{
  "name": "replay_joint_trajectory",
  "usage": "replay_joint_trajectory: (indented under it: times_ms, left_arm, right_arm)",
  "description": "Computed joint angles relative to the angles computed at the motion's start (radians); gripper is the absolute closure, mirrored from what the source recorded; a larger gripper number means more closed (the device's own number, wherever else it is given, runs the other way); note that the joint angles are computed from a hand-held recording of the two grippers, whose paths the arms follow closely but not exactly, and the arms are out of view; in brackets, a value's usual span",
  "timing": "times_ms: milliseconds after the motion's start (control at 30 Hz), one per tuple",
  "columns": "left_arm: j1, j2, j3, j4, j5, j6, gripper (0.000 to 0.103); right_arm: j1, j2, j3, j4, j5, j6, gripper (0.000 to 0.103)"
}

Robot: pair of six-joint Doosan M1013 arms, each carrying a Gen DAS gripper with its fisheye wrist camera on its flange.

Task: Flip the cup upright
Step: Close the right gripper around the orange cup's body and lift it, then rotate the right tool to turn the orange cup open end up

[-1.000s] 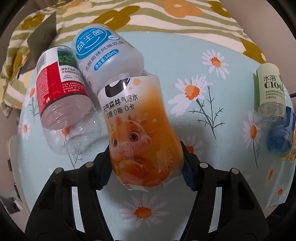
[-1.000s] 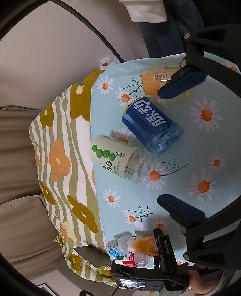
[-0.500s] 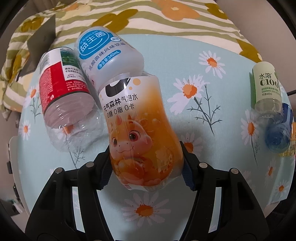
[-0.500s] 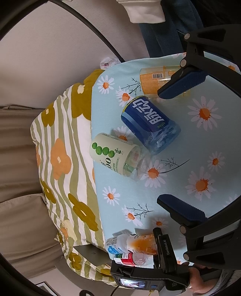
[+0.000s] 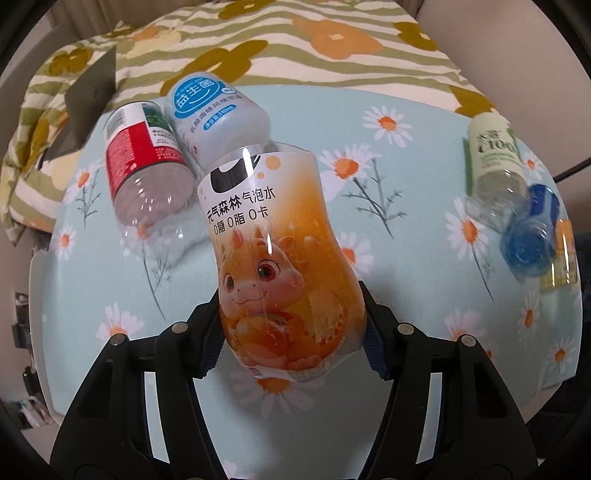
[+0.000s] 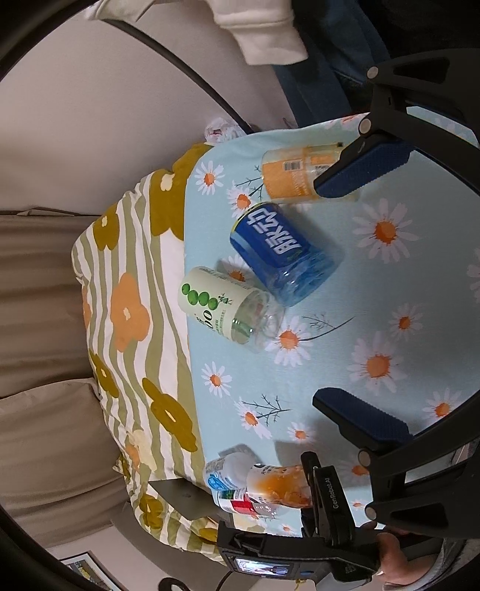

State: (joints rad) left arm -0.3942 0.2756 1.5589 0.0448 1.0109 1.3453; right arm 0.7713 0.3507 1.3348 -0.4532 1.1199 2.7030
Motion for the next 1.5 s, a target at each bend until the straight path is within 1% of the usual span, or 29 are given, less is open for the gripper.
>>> replay_joint_trajectory:
  times_ms: [167,367,533,667,933,967,1000,1033,1100,1167,1267,1333,1400,1500]
  left_arm:
    - [-0.03,-0.045,0.046,0.002,-0.024,-0.003,0.036]
    - [-0.079,-0.083,0.107,-0.012,-0.053,0.021,0.036]
    - [-0.113,-0.09,0.139,-0.035,-0.065,0.045,0.036]
    - [-0.134,-0.087,0.15,-0.021,-0.067,0.052,0.036]
    - [-0.145,-0.075,0.146,-0.009,-0.057,0.033,0.035]
    - [-0.146,-0.073,0.145,-0.005,-0.057,0.03,0.034]
    - [-0.147,-0.072,0.144,0.0,-0.056,0.026,0.027]
    - [-0.15,-0.07,0.143,0.008,-0.056,0.017,0.016]
    - [-0.154,-0.075,0.146,0.019,-0.066,-0.001,0.005]
    - [-0.152,-0.083,0.146,0.031,-0.067,-0.013,0.004]
    - [-0.15,-0.1,0.142,0.048,-0.047,-0.039,0.004]
    - [-0.143,-0.119,0.141,0.052,-0.035,-0.058,0.004]
    - [-0.134,-0.139,0.141,0.055,-0.02,-0.079,0.0]
    - [-0.124,-0.171,0.147,0.085,-0.001,-0.115,0.0]
  right_arm:
    - [0.021,-0.035,0.045,-0.022,-0.016,0.025,0.0]
    - [0.049,-0.081,0.112,-0.047,-0.039,0.06,0.0]
    - [0.067,-0.106,0.166,-0.049,-0.047,0.087,0.0]
    - [0.075,-0.121,0.197,-0.045,-0.058,0.107,0.0]
    - [0.076,-0.135,0.228,-0.033,-0.083,0.104,0.0]
    - [0.075,-0.137,0.23,-0.033,-0.085,0.103,0.0]
    - [0.076,-0.139,0.233,-0.034,-0.087,0.105,0.0]
    - [0.077,-0.14,0.236,-0.034,-0.088,0.105,0.0]
    - [0.077,-0.143,0.238,-0.037,-0.089,0.103,0.0]
    - [0.078,-0.146,0.239,-0.041,-0.09,0.102,0.0]
    - [0.076,-0.149,0.234,-0.043,-0.092,0.088,0.0]
    - [0.067,-0.154,0.227,-0.024,-0.113,0.064,0.0]
    - [0.058,-0.157,0.218,-0.008,-0.132,0.038,0.0]
    - [0.035,-0.14,0.167,0.061,-0.146,-0.073,0.0]
